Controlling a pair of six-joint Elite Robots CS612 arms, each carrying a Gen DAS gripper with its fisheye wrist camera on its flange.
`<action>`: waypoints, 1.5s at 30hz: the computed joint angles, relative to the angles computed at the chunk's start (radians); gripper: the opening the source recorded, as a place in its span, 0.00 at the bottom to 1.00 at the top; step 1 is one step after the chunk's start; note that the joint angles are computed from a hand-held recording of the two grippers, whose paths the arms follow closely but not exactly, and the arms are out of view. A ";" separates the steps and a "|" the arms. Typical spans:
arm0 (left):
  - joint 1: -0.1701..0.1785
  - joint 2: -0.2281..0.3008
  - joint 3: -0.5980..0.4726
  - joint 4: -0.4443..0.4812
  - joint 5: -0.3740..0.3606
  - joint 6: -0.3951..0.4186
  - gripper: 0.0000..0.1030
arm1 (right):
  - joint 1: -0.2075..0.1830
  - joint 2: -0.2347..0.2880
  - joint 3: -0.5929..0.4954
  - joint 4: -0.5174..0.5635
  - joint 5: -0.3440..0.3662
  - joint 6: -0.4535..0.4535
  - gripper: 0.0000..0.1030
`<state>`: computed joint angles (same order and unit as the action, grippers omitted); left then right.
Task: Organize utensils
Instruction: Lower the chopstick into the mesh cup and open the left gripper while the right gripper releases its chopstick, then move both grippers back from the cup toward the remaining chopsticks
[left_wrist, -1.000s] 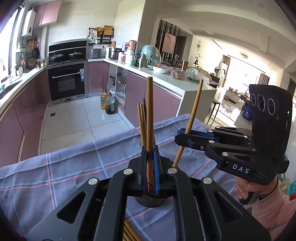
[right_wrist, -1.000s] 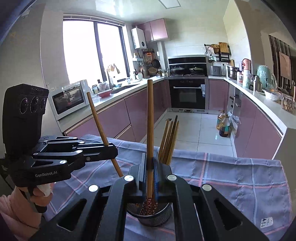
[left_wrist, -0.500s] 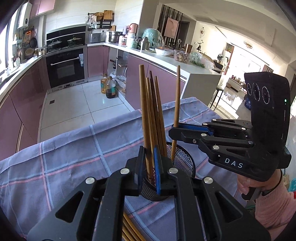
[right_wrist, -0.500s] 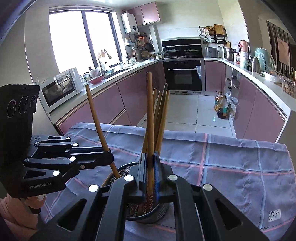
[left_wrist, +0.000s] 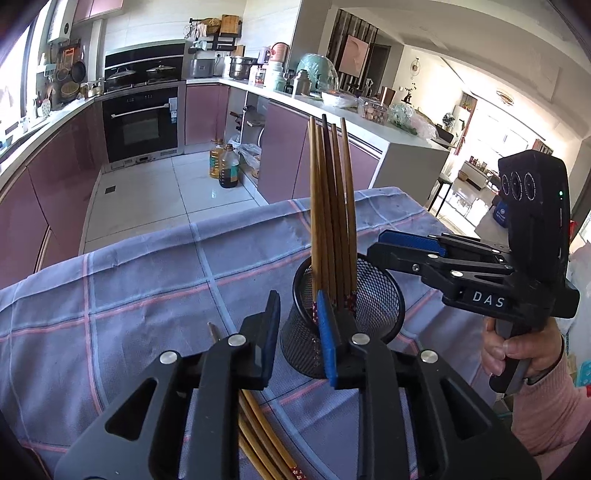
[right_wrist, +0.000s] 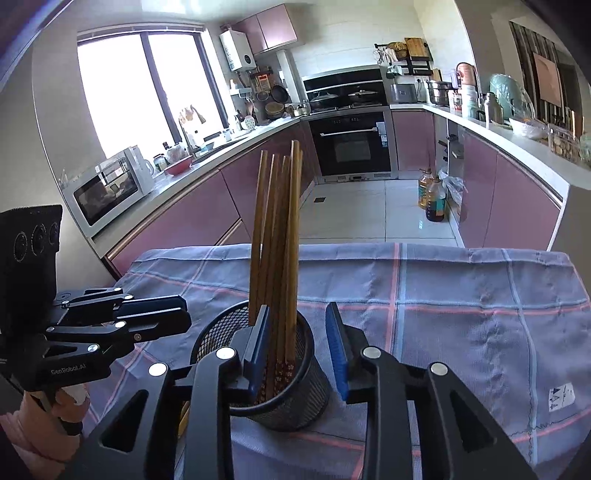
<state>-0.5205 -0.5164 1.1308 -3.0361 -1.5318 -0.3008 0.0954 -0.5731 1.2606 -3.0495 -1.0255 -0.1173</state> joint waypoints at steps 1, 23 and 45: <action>0.002 0.002 0.000 0.005 -0.007 -0.003 0.21 | -0.003 0.002 0.000 0.011 0.017 0.007 0.29; -0.004 -0.022 0.091 -0.116 0.046 -0.043 0.29 | 0.002 -0.005 0.051 -0.087 0.009 0.043 0.35; -0.007 -0.039 0.250 -0.048 0.057 -0.123 0.31 | 0.080 -0.022 0.129 0.142 0.083 -0.204 0.36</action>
